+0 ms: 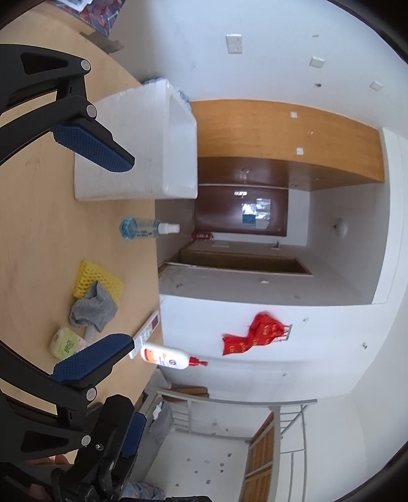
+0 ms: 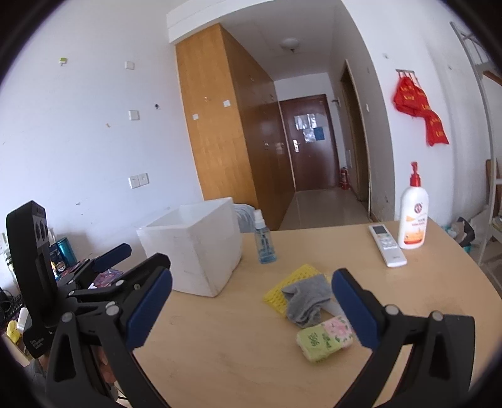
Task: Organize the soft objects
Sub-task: 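Move both tools toward the yellow foam net and grey sock on the table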
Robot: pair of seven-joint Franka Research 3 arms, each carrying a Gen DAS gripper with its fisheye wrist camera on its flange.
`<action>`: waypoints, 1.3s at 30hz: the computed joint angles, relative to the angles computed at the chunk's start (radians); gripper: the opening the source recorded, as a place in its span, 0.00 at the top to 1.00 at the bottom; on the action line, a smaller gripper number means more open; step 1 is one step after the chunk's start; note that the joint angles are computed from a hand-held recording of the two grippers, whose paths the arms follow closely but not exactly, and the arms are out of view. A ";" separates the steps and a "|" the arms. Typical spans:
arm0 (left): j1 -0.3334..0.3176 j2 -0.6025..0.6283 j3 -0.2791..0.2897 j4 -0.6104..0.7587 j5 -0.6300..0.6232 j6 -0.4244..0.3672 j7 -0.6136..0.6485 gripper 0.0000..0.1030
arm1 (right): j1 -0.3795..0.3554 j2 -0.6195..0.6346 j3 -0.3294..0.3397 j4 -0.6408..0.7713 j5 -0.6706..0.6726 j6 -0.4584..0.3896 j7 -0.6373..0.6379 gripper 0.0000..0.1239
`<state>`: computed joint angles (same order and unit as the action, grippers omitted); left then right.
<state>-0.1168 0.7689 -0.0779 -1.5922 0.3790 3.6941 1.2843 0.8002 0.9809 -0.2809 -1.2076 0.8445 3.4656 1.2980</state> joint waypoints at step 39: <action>0.148 0.418 -0.490 0.663 0.080 -0.691 0.360 0.00 | -0.096 0.160 -0.186 0.228 -0.325 -0.427 0.513 0.17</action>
